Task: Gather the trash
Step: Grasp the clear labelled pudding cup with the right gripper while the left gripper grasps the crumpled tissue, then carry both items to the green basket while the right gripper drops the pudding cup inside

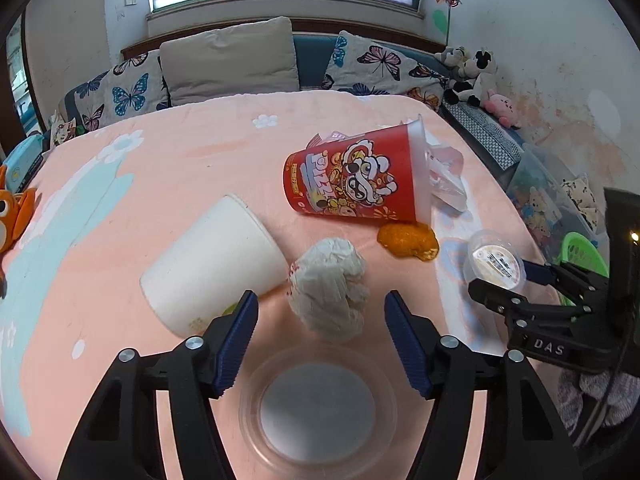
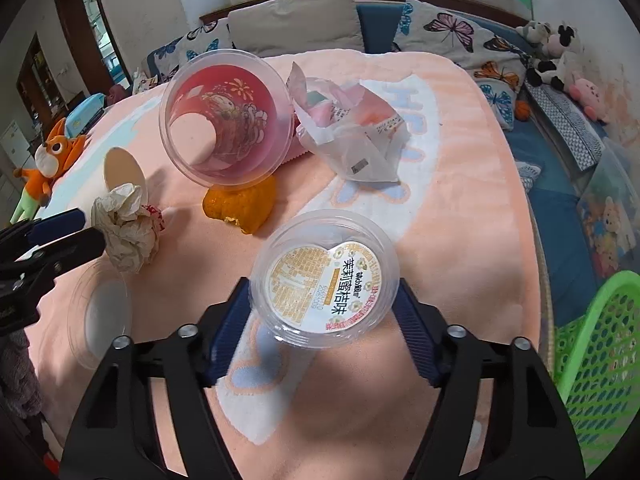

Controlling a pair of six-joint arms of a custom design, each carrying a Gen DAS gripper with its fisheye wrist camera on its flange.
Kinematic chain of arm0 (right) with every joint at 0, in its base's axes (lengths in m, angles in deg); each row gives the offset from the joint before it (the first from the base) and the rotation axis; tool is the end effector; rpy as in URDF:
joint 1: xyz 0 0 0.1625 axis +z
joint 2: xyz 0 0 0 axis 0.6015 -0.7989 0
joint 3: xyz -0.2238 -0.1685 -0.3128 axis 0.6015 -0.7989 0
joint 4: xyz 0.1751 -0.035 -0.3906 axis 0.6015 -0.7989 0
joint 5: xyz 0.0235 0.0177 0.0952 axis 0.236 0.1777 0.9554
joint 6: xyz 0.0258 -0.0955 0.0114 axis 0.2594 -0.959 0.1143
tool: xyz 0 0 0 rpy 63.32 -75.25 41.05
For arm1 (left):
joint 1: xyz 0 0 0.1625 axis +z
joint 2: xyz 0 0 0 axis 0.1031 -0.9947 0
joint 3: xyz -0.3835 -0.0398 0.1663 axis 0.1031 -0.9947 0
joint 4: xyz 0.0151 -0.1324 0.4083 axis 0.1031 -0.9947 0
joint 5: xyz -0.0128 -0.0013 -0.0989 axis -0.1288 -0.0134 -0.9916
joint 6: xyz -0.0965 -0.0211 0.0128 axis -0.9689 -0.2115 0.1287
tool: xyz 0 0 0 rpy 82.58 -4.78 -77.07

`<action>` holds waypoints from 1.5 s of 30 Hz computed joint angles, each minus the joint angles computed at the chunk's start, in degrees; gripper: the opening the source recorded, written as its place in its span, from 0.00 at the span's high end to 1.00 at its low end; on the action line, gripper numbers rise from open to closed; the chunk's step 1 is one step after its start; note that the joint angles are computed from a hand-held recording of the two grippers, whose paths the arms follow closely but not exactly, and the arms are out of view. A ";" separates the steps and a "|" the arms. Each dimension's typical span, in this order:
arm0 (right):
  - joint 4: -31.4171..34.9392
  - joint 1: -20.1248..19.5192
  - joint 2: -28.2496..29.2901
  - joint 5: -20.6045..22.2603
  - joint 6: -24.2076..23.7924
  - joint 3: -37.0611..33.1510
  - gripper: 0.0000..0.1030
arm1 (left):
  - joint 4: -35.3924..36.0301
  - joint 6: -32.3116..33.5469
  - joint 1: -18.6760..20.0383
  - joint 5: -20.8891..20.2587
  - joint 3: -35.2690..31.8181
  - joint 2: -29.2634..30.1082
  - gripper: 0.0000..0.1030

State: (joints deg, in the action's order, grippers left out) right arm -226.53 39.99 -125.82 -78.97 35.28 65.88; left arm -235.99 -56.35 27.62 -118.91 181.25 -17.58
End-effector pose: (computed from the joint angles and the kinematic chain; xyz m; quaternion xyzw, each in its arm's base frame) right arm -0.0038 -0.5177 0.2483 0.2900 -0.9074 0.1901 0.2373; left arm -0.3160 -0.4669 -0.0283 0.0854 0.8813 -0.3215 0.3357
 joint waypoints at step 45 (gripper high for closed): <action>6.91 -16.39 -26.85 10.94 -2.06 6.06 0.38 | -10.96 11.38 -6.63 -9.62 -7.66 8.07 0.73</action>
